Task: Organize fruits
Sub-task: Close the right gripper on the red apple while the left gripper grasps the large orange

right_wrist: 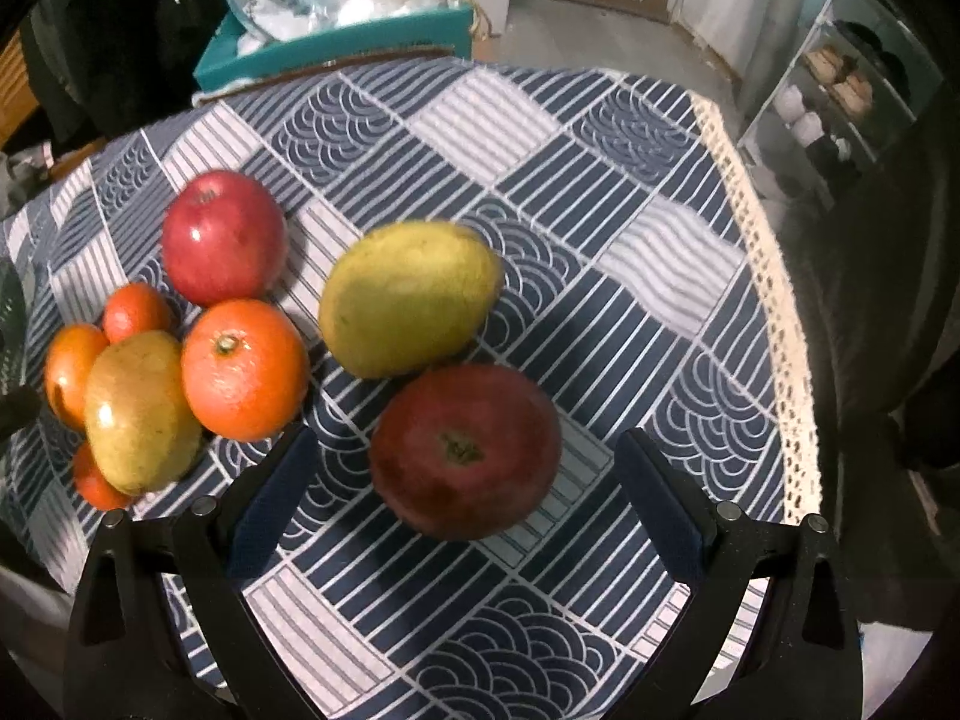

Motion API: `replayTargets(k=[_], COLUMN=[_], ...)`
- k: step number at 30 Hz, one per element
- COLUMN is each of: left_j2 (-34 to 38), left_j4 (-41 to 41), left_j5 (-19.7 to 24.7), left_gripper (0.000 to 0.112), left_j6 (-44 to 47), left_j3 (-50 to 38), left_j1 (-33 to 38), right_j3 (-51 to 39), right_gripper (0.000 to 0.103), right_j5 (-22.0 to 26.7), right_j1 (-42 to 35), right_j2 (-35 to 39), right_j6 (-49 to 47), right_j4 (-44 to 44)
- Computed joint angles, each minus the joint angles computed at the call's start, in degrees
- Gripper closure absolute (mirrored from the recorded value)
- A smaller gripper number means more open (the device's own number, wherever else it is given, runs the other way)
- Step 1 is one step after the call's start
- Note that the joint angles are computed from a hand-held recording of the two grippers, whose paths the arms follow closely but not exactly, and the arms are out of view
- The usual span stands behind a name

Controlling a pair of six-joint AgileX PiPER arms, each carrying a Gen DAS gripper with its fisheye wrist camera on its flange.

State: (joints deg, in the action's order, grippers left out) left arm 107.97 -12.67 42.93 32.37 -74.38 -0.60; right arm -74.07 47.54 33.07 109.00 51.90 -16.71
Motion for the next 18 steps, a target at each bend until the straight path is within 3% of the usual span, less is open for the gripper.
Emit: replayTargets(k=[15, 18], left_j2=[6.0, 7.8], left_j4=[-5.0, -6.8], left_j5=[1.9, 4.1], left_gripper=[0.012, 0.012], left_j6=[6.0, 6.7], left_j3=[-2.2, -4.3], left_j1=[-0.2, 0.7], right_j3=[-0.7, -0.4], right_gripper=[0.024, 0.024], right_j5=[-1.3, -2.1], right_j1=[-2.2, -2.9], right_j2=[3.5, 3.9], right_j6=[-4.7, -5.5], right_j4=[3.5, 5.0])
